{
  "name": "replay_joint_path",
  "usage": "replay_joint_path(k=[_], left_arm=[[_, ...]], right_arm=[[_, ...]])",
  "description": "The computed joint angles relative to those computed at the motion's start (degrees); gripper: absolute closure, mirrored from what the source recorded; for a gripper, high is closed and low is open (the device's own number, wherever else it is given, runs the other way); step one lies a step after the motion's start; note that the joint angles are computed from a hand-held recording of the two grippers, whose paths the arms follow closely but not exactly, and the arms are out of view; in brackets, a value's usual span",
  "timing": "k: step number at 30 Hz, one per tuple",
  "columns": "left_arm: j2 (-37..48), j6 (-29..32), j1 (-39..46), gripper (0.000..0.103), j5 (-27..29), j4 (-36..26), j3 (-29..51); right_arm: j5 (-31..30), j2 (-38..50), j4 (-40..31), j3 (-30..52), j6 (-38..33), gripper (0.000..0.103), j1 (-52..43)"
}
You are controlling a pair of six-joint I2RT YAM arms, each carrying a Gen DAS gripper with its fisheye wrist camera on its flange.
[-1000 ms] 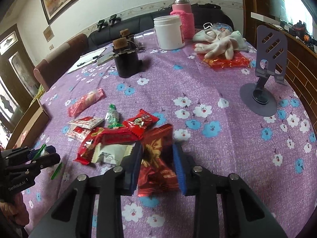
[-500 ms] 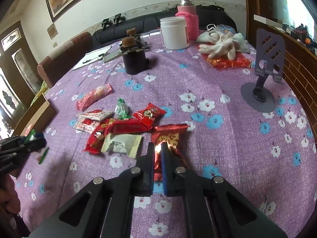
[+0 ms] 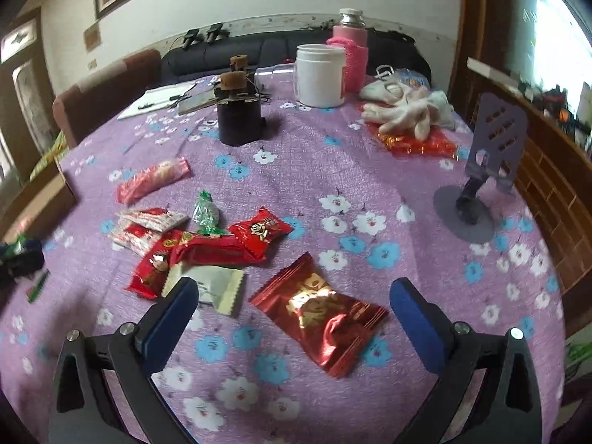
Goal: Organize snacks
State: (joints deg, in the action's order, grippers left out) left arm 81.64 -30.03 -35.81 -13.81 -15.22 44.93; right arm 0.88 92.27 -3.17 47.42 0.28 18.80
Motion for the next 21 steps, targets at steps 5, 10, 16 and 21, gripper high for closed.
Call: replay_joint_path(k=[5, 10, 16, 21], left_arm=[[0.3, -0.16, 0.17, 0.079, 0.77, 0.64, -0.25], [0.53, -0.42, -0.02, 0.079, 1.01, 0.56, -0.28], [-0.65, -0.65, -0.15, 0.079, 0.58, 0.05, -0.91], [-2.22, -0.61, -0.2, 0.079, -0.39, -0.74, -1.66]], right_arm=[[0.91, 3.21, -2.45, 2.39, -4.74, 0.0, -1.24], [-2.6, 6.31, -4.7, 3.76, -6.43, 0.029, -1.99], [-4.29, 5.49, -8.02, 5.17, -5.35, 0.056, -1.77], [-6.76, 2.79, -6.9, 2.77, -3.21, 0.062, -2.66]])
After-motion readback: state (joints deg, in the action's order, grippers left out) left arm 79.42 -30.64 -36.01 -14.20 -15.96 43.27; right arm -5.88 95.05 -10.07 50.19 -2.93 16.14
